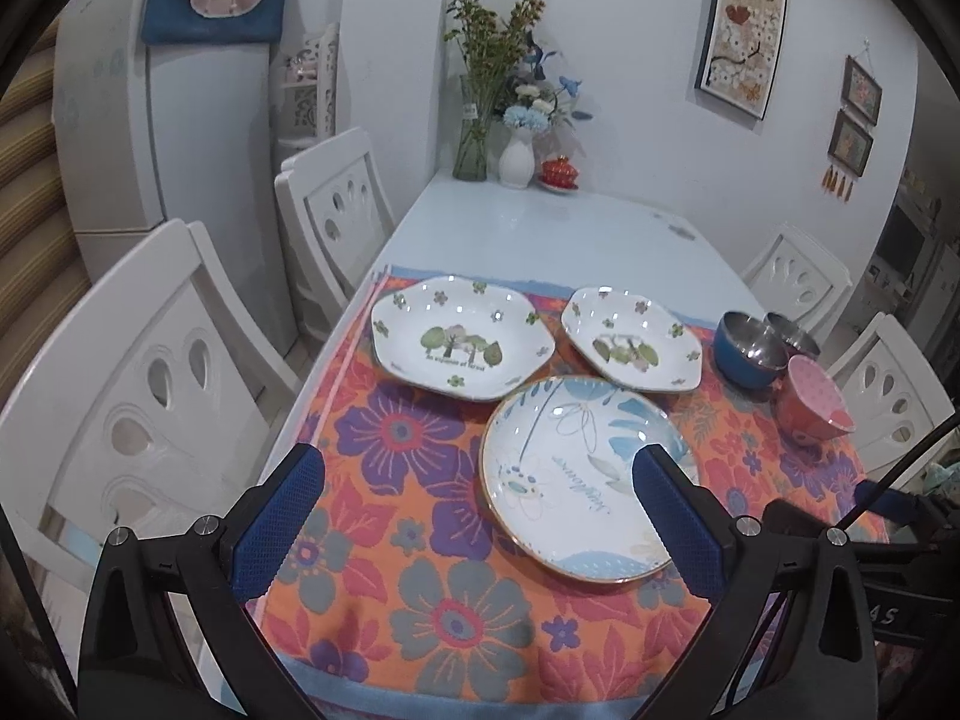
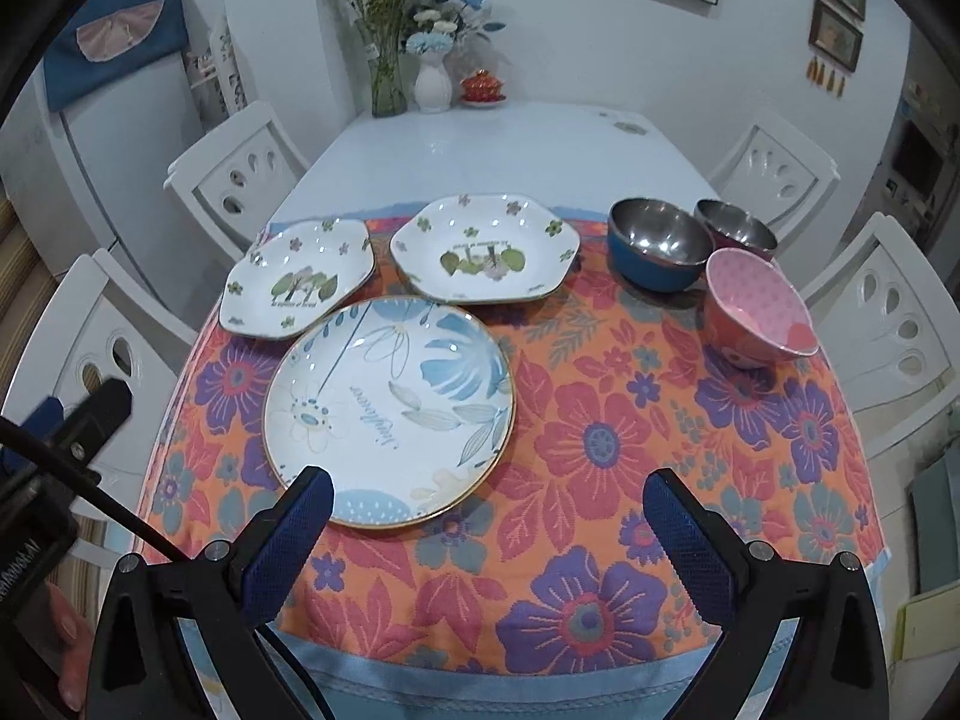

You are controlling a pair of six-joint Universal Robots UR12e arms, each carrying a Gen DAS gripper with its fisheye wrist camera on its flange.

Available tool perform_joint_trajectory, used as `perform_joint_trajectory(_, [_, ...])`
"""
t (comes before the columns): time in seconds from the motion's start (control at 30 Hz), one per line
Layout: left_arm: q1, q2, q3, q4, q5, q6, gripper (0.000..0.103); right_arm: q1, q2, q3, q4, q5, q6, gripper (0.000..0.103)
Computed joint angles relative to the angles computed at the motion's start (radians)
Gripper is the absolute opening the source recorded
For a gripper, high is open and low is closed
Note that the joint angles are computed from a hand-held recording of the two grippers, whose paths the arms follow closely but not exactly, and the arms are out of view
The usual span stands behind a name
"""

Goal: Organize plates and bowls
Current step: 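Move the right tool toward the rim of the large blue-leaf plate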

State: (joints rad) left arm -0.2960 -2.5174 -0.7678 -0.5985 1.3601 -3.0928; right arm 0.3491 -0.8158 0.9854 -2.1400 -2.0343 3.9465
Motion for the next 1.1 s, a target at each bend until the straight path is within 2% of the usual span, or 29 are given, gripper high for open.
perform_joint_trajectory(0.33, [-0.006, 0.002, -0.005, -0.025, -0.008, 0.019, 0.102, -0.011, -0.010, 0.021, 0.013, 0.038, 0.045, 0.103])
perform_joint_trajectory(0.53, [-0.006, -0.001, 0.002, -0.047, -0.010, 0.030, 0.102, -0.018, -0.029, 0.058, -0.050, 0.073, 0.073, 0.103])
perform_joint_trajectory(0.8, [-0.004, -0.010, 0.017, -0.054, 0.008, 0.031, 0.102, -0.020, -0.020, 0.044, -0.034, 0.082, 0.071, 0.103])
perform_joint_trajectory(1.1, [0.005, -0.037, 0.070, -0.090, 0.005, -0.010, 0.102, -0.022, -0.005, 0.020, -0.017, 0.083, 0.052, 0.103])
